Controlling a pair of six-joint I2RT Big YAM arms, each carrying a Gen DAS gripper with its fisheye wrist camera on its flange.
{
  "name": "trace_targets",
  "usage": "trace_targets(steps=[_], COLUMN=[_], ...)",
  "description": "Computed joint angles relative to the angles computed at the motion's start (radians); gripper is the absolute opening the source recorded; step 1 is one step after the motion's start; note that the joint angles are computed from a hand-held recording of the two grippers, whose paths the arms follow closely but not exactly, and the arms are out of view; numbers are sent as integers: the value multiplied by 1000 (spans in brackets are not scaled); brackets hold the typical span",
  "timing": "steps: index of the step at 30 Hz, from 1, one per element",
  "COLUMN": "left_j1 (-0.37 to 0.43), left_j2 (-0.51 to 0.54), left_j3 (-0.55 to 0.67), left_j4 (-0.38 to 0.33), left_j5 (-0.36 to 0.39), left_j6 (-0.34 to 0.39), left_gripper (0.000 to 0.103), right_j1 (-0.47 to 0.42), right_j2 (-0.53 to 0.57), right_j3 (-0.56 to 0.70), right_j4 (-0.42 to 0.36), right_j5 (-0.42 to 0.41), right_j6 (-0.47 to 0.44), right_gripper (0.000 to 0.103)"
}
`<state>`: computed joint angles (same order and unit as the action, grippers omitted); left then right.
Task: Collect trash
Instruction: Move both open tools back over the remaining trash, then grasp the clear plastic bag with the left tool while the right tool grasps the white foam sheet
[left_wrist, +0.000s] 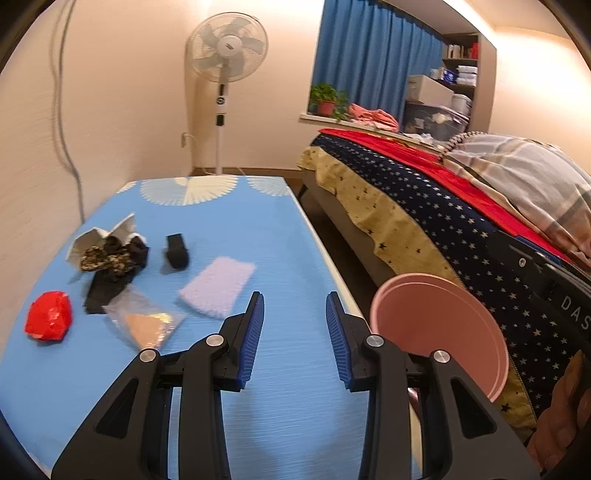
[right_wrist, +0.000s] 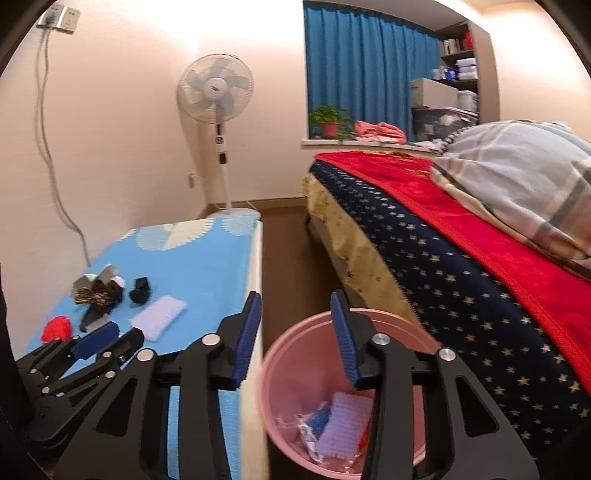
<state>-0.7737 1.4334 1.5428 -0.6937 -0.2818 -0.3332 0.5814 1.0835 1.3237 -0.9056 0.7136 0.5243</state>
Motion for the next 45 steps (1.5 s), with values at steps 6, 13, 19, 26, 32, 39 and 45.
trace_targets(steps=[6, 13, 19, 26, 32, 39, 45], left_j1=[22, 64, 109, 143, 176, 205, 231], left_j2=[-26, -40, -46, -30, -16, 1, 21], left_j3=[-36, -68, -91, -95, -89, -77, -57], left_j4=[-3, -14, -52, -82, -103, -123, -126], left_j5=[-34, -83, -125, -144, -117, -94, -61], left_j6=[-27, -80, -176, -218, -273, -301, -309], left_gripper=[35, 35, 35, 36, 42, 43, 43], right_j1=[21, 30, 24, 6, -11, -31, -50], right_j2=[33, 91, 136, 191, 238, 313, 380], right_j3=[9, 29, 31, 33, 55, 90, 131], right_j4=[83, 143, 185, 226, 258, 262, 248], right_j5=[-51, -114, -178, -273, -361, -457, -525], right_j6=[-34, -47, -33, -8, 9, 50, 77], right_gripper=[35, 35, 35, 35, 34, 34, 35])
